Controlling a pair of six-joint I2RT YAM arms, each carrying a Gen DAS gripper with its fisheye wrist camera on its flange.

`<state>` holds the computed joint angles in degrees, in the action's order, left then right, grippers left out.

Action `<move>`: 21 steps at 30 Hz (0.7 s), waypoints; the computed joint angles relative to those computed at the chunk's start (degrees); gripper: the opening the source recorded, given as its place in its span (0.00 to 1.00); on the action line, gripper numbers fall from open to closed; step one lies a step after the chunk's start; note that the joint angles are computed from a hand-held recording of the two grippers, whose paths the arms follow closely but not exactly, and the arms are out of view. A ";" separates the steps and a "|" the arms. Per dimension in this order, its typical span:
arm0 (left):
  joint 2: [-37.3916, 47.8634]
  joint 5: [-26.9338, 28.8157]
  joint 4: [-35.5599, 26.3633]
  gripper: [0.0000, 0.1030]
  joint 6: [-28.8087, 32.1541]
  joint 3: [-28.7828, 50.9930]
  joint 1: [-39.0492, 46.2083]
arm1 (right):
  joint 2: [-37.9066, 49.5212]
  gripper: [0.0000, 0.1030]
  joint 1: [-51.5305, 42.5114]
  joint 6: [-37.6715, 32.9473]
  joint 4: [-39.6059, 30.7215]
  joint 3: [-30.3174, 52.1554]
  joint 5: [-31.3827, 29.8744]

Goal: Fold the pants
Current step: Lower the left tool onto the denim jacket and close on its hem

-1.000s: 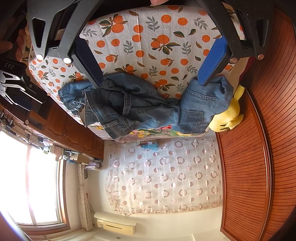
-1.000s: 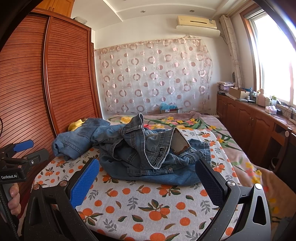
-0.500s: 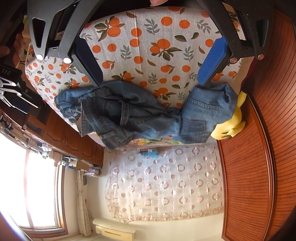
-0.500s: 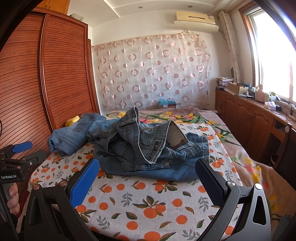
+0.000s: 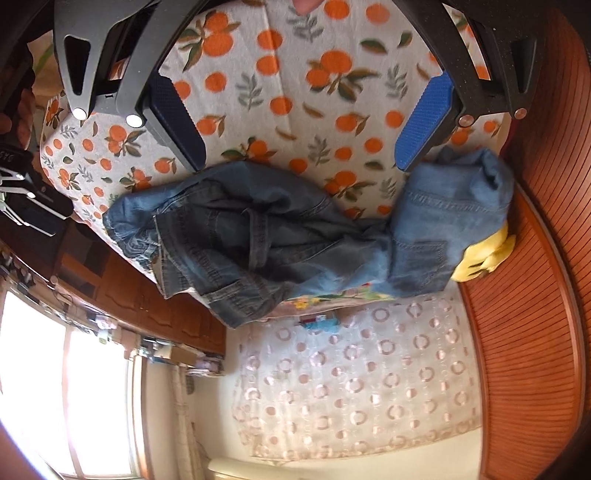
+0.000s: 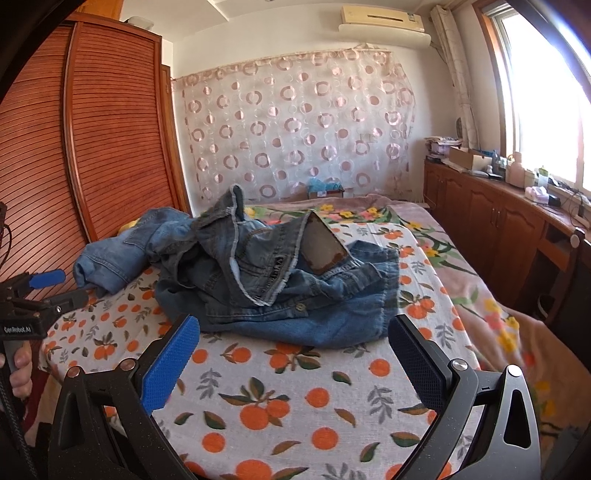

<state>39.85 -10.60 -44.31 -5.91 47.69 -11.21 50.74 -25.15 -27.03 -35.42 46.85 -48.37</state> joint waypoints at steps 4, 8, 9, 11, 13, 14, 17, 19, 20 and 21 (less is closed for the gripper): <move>6.07 1.49 3.69 0.99 0.24 2.58 -2.35 | 1.97 0.89 -1.27 -1.78 -0.99 1.25 0.16; 12.95 4.38 7.21 0.99 0.66 6.40 -2.89 | 2.74 0.82 -2.04 -2.69 -2.29 2.58 0.34; 14.42 4.72 7.78 0.99 0.47 7.40 -3.39 | 3.01 0.81 -2.16 -2.82 -2.43 2.90 0.27; 17.31 4.49 8.84 0.98 0.64 9.44 -4.25 | 3.67 0.79 -2.88 -3.49 -2.56 3.29 -0.24; 19.85 2.96 9.40 0.97 1.02 11.42 -5.86 | 4.00 0.78 -3.39 -4.15 -2.69 3.53 -0.58; 20.70 2.42 9.75 0.97 1.26 11.95 -6.43 | 3.95 0.78 -3.58 -4.49 -3.05 3.73 -0.74; 24.53 2.06 10.81 0.93 2.19 14.45 -7.50 | 4.18 0.78 -3.31 -4.52 -2.65 3.94 -0.59; 27.44 2.98 11.18 0.89 2.18 16.31 -7.53 | 4.39 0.78 -3.02 -4.65 -2.89 4.41 -0.48; 28.88 3.50 11.36 0.88 2.27 17.20 -7.50 | 4.96 0.78 -2.90 -4.49 -2.11 4.43 -0.46; 30.44 3.98 11.44 0.85 2.34 18.18 -7.46 | 5.50 0.78 -2.13 -3.62 -0.80 4.38 0.01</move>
<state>70.28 -6.62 -32.87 -3.57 65.88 -18.67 56.24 -27.28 -30.66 -36.22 51.22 -48.36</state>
